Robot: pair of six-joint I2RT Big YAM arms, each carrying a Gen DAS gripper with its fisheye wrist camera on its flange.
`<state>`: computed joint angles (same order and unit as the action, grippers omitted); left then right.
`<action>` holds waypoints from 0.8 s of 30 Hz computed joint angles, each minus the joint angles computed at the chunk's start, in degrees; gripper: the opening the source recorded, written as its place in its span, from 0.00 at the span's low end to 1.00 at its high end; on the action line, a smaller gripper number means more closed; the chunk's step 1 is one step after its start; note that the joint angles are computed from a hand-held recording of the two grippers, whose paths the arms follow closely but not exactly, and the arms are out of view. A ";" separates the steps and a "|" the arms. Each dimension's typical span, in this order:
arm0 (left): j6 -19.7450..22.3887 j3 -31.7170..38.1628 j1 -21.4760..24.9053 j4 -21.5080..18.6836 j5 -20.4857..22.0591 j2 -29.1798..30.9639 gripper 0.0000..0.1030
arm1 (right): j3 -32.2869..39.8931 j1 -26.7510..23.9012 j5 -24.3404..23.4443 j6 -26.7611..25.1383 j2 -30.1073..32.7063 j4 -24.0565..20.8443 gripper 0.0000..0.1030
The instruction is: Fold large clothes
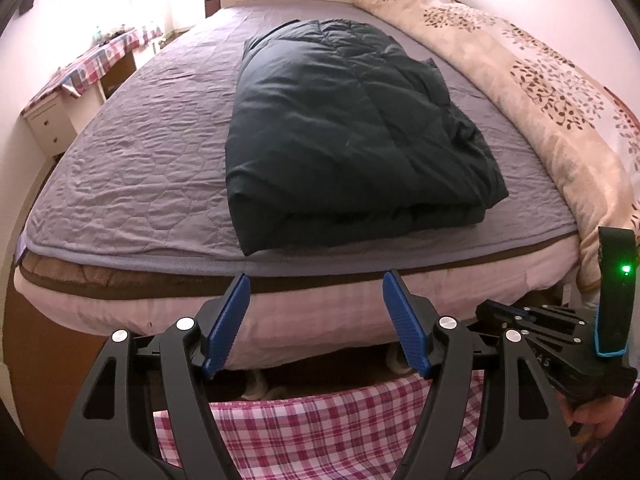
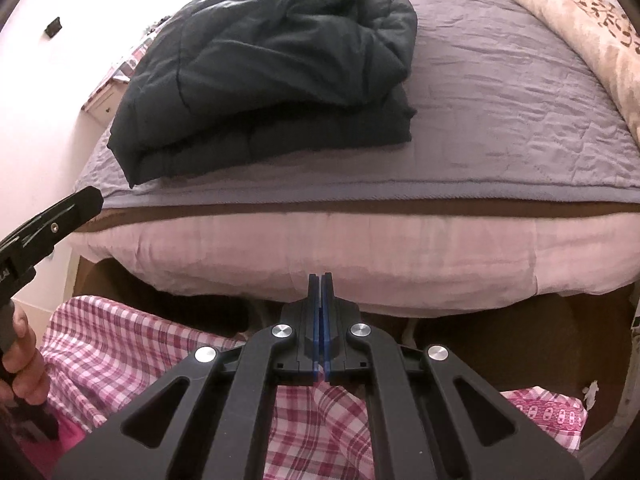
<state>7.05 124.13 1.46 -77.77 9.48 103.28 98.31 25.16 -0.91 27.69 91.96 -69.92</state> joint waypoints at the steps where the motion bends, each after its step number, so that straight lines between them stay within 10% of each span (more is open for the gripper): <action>1: -0.06 0.20 -0.05 -0.21 -0.24 0.17 0.66 | -0.15 -0.10 -0.29 0.15 -0.03 0.06 0.02; 24: -0.66 0.48 -0.05 -1.29 -1.22 0.75 0.66 | -1.15 -0.94 -2.60 1.07 0.16 -0.04 0.02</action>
<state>6.39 124.61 1.40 -79.06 8.26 104.02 97.16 24.22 -3.51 28.76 92.12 -69.96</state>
